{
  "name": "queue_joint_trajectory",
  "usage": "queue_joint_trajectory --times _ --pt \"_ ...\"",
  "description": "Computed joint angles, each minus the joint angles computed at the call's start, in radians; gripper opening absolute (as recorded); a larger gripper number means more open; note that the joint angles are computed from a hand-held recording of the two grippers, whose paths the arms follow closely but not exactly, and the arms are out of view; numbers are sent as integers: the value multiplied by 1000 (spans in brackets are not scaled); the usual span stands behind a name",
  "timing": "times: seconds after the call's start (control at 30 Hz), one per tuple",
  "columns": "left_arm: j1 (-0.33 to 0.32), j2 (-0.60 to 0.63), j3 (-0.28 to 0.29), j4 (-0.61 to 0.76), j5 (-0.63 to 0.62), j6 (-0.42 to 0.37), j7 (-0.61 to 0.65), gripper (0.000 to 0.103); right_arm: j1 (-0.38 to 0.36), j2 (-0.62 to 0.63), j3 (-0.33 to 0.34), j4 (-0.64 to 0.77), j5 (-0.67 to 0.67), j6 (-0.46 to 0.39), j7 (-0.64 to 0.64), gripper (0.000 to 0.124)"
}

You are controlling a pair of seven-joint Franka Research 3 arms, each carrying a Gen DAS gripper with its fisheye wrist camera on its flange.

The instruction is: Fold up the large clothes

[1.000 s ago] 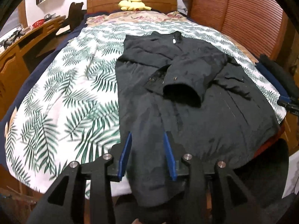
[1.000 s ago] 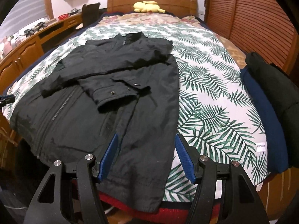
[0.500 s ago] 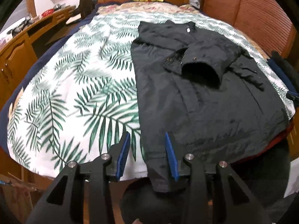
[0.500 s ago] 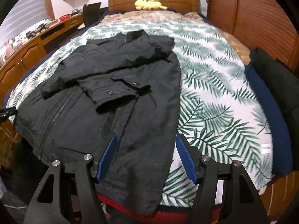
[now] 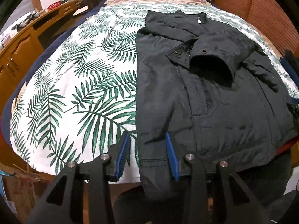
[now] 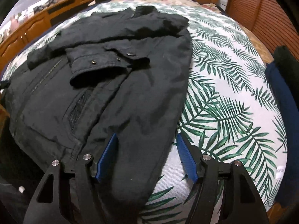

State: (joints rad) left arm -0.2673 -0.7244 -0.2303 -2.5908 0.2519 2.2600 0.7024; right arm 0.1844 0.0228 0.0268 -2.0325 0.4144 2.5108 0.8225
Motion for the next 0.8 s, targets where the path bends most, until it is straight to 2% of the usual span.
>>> queue_joint_trajectory --times 0.13,0.43,0.8 --pt "9 -6 -8 -10 3 18 -34 38 -4 -4 -3 -2 21 -16 3 68" --pt "-9 -44 17 -57 0 77 -10 38 7 -83 -2 -105 2 53 50 68" --pt "-25 -98 21 -115 -26 127 2 37 12 -128 -9 -123 -20 -45 86 63"
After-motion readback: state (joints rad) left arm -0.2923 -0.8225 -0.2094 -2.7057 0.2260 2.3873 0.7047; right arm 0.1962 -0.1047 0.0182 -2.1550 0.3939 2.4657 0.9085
